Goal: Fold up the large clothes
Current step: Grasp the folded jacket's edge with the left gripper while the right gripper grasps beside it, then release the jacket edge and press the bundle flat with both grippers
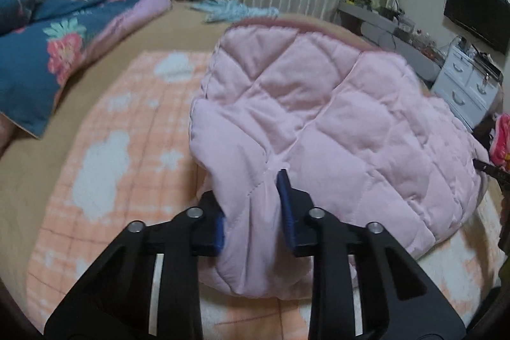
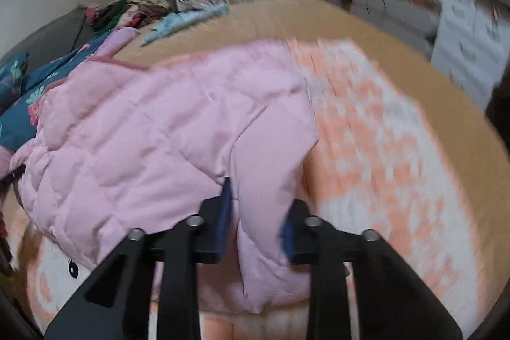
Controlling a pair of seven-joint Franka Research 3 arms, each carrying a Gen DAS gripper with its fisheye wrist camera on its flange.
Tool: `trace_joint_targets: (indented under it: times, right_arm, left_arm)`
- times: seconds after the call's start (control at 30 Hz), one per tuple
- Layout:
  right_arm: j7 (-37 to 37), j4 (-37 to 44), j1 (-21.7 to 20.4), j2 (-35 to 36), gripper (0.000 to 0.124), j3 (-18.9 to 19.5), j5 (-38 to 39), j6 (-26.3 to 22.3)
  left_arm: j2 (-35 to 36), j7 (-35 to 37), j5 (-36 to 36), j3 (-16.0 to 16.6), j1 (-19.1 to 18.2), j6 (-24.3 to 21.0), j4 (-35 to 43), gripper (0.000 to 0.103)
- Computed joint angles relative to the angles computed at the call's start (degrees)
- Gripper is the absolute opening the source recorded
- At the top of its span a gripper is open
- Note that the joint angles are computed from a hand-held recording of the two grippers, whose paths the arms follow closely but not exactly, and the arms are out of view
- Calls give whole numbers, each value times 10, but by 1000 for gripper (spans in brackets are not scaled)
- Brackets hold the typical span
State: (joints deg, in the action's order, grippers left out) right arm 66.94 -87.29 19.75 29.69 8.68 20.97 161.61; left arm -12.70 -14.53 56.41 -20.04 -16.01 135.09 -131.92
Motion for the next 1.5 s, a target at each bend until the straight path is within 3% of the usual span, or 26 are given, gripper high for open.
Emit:
trace_joint_targets:
  times: [0.1,0.23,0.33,0.57,0.8,1.0,1.1,1.13,1.17,1.23,1.3,1.37,1.43,1.5]
  right_arm:
    - [10,44,17,14,20,-12,-16,23]
    - [72,138,58,70,20,-58,-75,13]
    - [121,230,71,130,20,-81,-107,-37]
    - [175,415,75,252,20,-90,-158,-151]
    - [203,482,71,304,24,-82,-164,-189]
    - [220,458,61,294,35,-73,-148,-185]
    - [231,373,60,244,52,-76,-146,-150]
    - [228,326,59,217,62,-76,-147,-124]
    - [229,299,61,202,80,-80,-150,-109]
    - [240,219,61,156,94,-84,-150,-62]
    - [211,148,31,114,95,-46,-116,-17]
    - [193,92,16,79,97,-29,-90,16]
    - [157,47,-12,49,98,4,-51,44]
    - [118,5,-40,18,99,37,-9,65]
  left_arm:
    - [-7,-10,11,1,8,-18,11,16]
    - [20,27,-3,14,17,-41,49,16]
    - [42,38,-24,28,23,-35,61,16]
    - [85,50,-43,44,23,-38,78,16]
    - [107,56,-47,55,18,-41,89,17]
    - [113,67,-48,57,13,-52,97,19]
    - [112,79,-61,58,12,-56,100,22]
    - [112,86,-70,59,13,-57,100,23]
    - [111,88,-74,58,12,-61,102,26]
    - [105,90,-78,57,11,-66,99,29]
    - [98,88,-81,56,10,-69,95,41]
    - [84,79,-81,53,10,-63,86,61]
    - [75,75,-81,50,11,-58,82,62]
    - [64,72,-80,45,10,-54,78,82]
